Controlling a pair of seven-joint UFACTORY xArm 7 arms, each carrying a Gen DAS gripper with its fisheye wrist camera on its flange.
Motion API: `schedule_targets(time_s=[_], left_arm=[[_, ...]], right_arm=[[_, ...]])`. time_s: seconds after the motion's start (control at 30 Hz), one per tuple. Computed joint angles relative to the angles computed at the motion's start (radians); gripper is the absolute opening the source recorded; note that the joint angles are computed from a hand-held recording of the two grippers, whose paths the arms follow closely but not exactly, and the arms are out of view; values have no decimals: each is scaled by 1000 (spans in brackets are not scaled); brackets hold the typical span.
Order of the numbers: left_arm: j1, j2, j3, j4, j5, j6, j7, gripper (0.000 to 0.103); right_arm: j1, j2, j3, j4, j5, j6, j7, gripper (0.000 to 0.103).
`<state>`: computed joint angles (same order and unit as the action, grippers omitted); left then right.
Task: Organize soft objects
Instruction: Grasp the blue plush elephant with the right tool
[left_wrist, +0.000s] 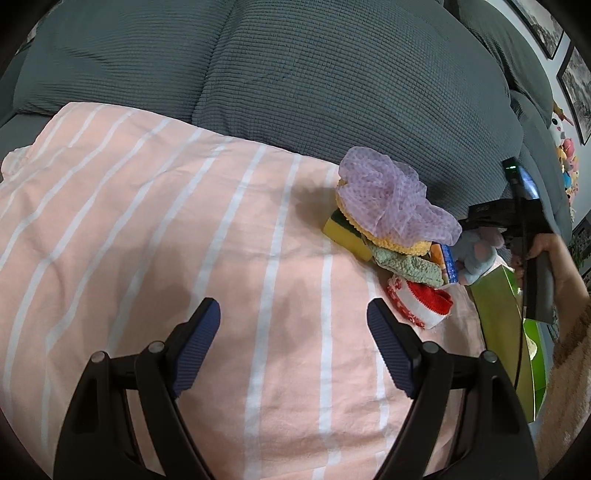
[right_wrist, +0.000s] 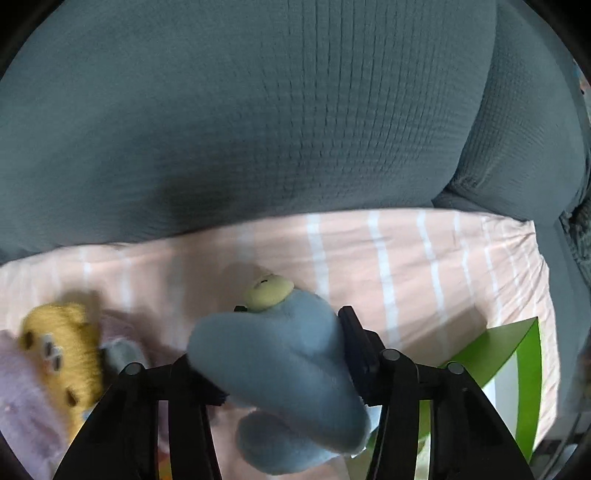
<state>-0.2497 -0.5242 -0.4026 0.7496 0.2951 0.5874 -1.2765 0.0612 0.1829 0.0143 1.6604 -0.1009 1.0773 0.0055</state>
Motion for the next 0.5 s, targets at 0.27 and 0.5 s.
schedule_targets(time_s=[0.27,0.5], left_arm=[[1,-15,-7,-5,2,2,-6,81],[-2,-10,-10,2,5,17,-3,81]], right_arm=[[-53,-213,1,-109,338,0,-181,50],[2,-516,-72,-363,626,100,-364,50]])
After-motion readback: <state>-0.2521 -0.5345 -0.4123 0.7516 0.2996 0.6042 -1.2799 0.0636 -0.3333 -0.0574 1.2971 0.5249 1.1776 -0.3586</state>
